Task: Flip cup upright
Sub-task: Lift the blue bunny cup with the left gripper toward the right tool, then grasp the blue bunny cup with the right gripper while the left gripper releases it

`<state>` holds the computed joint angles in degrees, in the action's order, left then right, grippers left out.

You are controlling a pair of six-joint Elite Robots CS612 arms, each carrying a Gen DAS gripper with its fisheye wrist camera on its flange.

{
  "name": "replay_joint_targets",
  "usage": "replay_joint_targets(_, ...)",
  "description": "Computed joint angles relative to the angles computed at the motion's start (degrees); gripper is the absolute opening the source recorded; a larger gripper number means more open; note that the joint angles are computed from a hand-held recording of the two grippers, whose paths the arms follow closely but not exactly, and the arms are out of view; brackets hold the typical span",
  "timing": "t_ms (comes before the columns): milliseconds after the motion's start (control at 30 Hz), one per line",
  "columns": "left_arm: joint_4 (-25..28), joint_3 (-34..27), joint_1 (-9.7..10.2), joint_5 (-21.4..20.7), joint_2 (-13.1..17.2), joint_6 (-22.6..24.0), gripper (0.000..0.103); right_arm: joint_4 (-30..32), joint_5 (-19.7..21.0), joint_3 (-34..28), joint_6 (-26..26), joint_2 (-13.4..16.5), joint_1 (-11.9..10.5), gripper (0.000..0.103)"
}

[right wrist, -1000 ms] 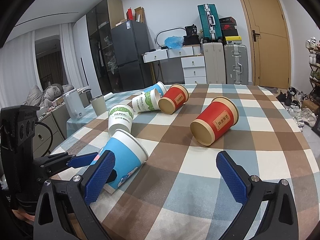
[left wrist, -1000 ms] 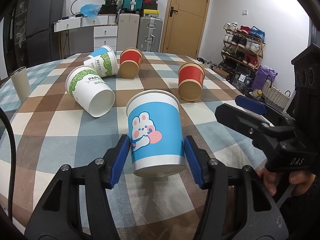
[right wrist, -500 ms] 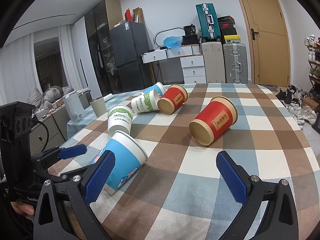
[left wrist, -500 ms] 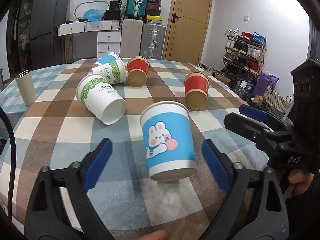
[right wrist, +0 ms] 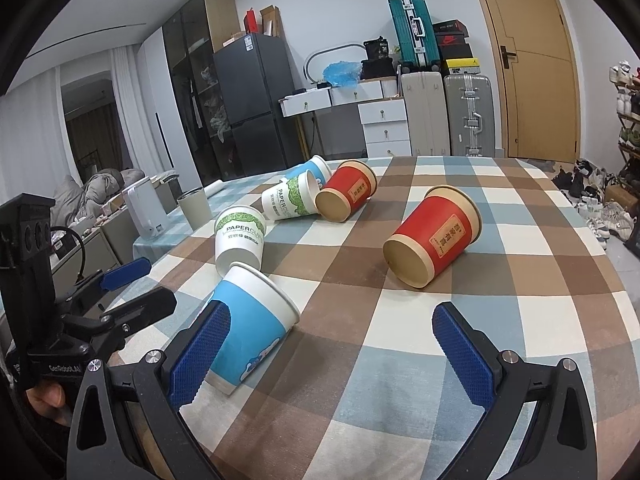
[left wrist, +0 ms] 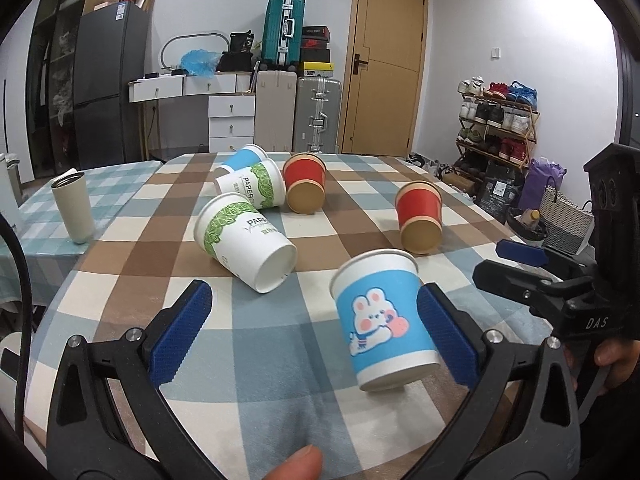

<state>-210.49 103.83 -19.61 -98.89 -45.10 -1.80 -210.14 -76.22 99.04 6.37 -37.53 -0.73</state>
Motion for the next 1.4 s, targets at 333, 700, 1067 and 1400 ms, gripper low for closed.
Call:
replay_joint_targets(333, 0.6, -1.8, 0.93, 1.8, 1.4, 0.5, 0.102, 5.7, 0.8, -1.8, 0.2, -0.1, 0.7, 0.103)
replay_joint_targets(700, 0.9, -2.4, 0.94, 2.2, 2.1, 1.1, 0.102, 13.2, 4.1, -4.0, 1.2, -0.1, 0.9, 0.103)
replay_joint_targets(1067, 0.7, -2.5, 1.44, 0.4, 2.4, 1.4, 0.102, 21.3, 9.8, -6.9, 2.3, 0.2, 0.7, 0.103)
replay_joint_targets(1400, 0.8, -2.7, 1.64, 0.2, 2.6, 1.2, 0.102, 29.2, 16.4, -10.7, 4.6, 1.2, 0.1, 0.101)
